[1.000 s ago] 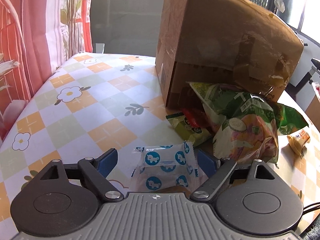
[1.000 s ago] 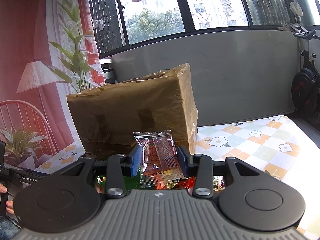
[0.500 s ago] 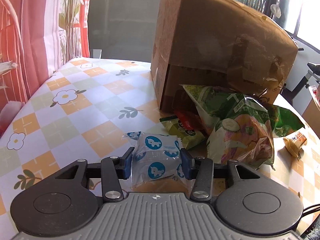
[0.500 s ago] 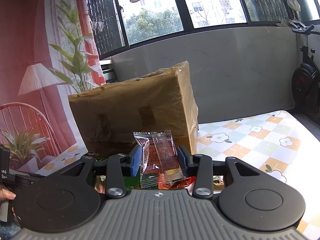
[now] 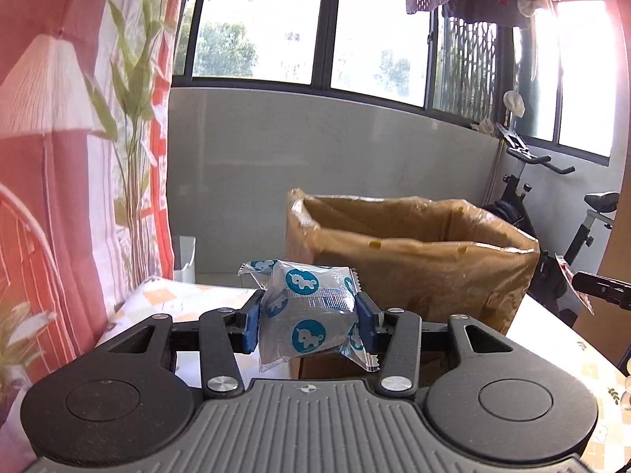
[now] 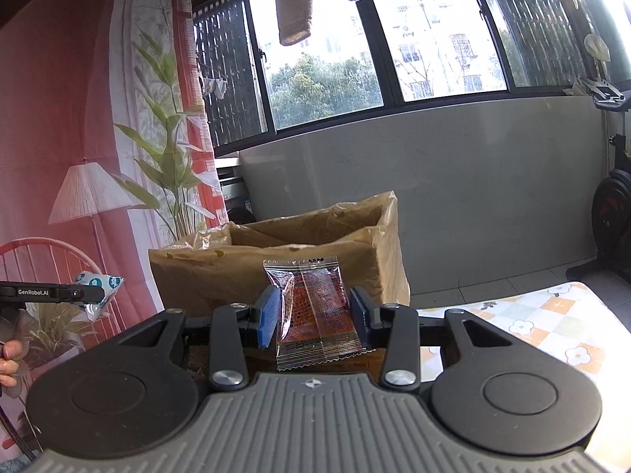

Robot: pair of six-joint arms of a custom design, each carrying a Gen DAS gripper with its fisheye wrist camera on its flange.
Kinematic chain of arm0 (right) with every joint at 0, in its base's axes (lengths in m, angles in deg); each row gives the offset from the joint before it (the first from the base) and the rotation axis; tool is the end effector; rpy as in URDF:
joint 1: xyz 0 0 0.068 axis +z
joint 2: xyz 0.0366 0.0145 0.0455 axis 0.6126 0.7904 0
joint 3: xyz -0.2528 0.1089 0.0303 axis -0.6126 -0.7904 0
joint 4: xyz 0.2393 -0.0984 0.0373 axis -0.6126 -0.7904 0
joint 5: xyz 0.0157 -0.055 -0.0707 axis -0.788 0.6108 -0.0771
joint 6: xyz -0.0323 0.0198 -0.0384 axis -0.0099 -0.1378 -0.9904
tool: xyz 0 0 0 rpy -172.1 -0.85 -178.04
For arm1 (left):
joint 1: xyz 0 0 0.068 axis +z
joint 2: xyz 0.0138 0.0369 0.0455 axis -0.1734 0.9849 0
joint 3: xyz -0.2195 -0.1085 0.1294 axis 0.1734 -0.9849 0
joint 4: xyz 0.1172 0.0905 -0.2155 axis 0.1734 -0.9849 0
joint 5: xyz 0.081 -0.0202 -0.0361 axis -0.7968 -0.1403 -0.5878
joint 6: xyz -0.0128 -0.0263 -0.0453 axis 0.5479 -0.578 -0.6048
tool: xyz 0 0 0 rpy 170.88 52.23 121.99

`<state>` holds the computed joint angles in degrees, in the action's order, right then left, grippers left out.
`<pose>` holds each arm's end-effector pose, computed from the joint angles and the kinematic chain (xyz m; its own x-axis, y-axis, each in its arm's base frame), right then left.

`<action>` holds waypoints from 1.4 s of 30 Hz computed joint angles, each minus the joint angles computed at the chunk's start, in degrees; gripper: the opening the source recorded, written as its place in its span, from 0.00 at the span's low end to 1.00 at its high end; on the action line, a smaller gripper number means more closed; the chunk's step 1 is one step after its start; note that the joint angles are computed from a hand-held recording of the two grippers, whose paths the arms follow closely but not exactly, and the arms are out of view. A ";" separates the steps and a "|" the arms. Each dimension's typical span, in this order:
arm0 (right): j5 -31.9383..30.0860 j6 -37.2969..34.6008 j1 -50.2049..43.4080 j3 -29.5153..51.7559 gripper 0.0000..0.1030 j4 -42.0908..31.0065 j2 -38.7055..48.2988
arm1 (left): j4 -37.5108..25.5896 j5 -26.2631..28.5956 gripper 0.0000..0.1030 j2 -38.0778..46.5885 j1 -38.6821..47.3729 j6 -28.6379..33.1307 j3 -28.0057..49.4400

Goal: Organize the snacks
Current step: 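Carry both held packets over the box and open both tools inside, then grasp the orange biscuit bar with the right tool while the left tool grasps the green cracker bag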

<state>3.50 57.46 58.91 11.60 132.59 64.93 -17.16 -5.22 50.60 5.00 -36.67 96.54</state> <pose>0.2092 0.0742 0.1780 -0.1556 0.2557 -0.9542 -0.1527 0.9481 0.2789 0.3046 0.0597 0.2778 -0.3328 0.0950 -0.9382 0.3938 0.9180 -0.0467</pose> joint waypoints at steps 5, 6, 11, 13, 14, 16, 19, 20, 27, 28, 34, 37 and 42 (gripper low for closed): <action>-5.65 -1.86 -4.72 9.90 0.40 0.01 5.57 | 1.52 -6.17 0.48 2.55 -8.91 -3.35 7.51; -6.49 -1.55 -5.44 12.46 0.40 -0.20 7.34 | 1.76 -7.13 0.48 3.60 -10.40 -4.17 9.13; -11.10 -0.02 -8.16 26.24 0.40 -4.98 17.19 | 0.29 -11.21 0.48 12.33 -17.95 -7.20 19.81; -12.57 0.76 -8.93 31.15 0.41 -9.70 20.35 | -0.33 -13.23 0.49 15.67 -20.07 -8.81 23.05; -13.29 0.99 -9.28 33.33 0.42 -12.28 21.60 | -0.30 -13.22 0.49 16.97 -20.57 -9.72 24.10; -12.72 0.02 -9.14 36.08 0.45 -16.45 23.02 | -0.05 -11.80 0.50 17.93 -20.95 -12.17 24.37; -13.33 -1.43 -9.15 35.85 0.64 -18.00 22.70 | 0.41 -11.66 0.67 17.69 -21.39 -12.00 23.06; -13.23 -1.11 -9.14 34.70 0.70 -17.32 22.04 | 1.05 -12.77 0.67 16.78 -21.53 -10.97 21.71; -9.83 3.71 -8.50 25.32 0.70 -14.12 14.07 | -0.77 -11.28 0.68 10.86 -17.09 -8.40 16.77; -9.21 4.62 -8.43 23.88 0.70 -13.73 12.79 | -1.02 -11.62 0.70 9.58 -16.36 -7.63 15.72; -2.88 3.34 -4.56 10.29 0.70 -8.26 2.52 | -0.64 -11.99 0.72 2.65 -13.13 -6.63 7.52; 6.46 0.84 0.48 1.83 0.70 -1.76 -0.01 | 0.70 -11.77 0.72 -0.30 -12.07 -6.57 2.19; 16.45 3.97 7.05 -7.20 0.68 7.77 6.48 | 0.96 -10.93 0.72 -2.67 -12.96 -5.51 -4.90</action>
<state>19.95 61.43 65.96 4.40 140.36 71.40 -16.20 -16.16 47.92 -7.96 -42.18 91.64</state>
